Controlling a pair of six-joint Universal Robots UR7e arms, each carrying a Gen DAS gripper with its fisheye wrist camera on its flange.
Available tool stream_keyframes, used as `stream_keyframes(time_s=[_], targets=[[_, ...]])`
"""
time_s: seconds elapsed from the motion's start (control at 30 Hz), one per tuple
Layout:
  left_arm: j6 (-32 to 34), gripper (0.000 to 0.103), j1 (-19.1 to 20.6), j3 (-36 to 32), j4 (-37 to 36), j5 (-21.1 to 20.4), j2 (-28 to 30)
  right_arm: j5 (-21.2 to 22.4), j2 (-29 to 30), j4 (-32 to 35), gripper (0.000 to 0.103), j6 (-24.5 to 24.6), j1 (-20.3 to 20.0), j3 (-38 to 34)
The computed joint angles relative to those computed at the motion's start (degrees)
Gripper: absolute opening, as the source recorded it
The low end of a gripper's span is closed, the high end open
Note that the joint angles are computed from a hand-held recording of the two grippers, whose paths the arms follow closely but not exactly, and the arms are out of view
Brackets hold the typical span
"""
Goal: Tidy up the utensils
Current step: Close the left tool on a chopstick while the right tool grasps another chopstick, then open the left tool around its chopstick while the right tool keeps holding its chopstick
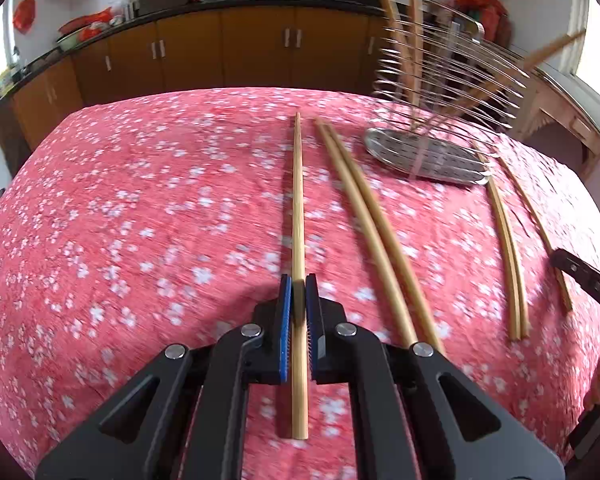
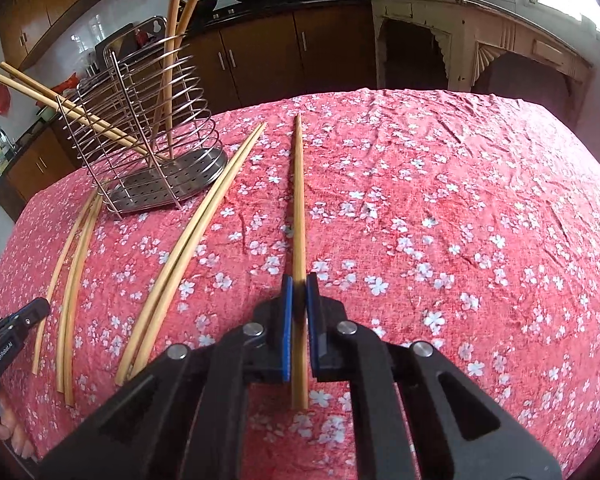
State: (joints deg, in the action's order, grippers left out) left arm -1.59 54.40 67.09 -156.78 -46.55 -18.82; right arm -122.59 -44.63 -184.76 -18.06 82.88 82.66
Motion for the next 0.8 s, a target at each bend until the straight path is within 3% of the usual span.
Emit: stream_keyframes(time_s=[0.1, 0.3, 0.43, 0.6, 0.8], targets=[[-0.4, 0.007, 1.1, -2.3, 0.7, 1.6, 0.5, -0.5, 0.4, -0.1, 0.008, -0.8, -0.2, -1.1], [1.8, 0.008, 2.4, -3.3, -0.6, 0.3, 0.5, -1.2, 0.6, -0.1, 0.008, -1.6, -0.4, -1.5], [2.2, 0.014, 2.6, -2.5, -1.1, -1.1, -0.2, -1.9, 1.0, -0.1, 0.008, -2.4, -0.3, -2.2], [3.1, 0.016, 2.0, -3.0, -0.6, 0.8, 0.6, -2.3, 1.1, -0.5, 0.008, -2.5, -0.1, -1.9], [4.5, 0.029, 1.6, -4.2, 0.0, 1.2, 1.6, -3.1, 1.3, -1.0, 0.008, -2.5, 0.5, -1.6]])
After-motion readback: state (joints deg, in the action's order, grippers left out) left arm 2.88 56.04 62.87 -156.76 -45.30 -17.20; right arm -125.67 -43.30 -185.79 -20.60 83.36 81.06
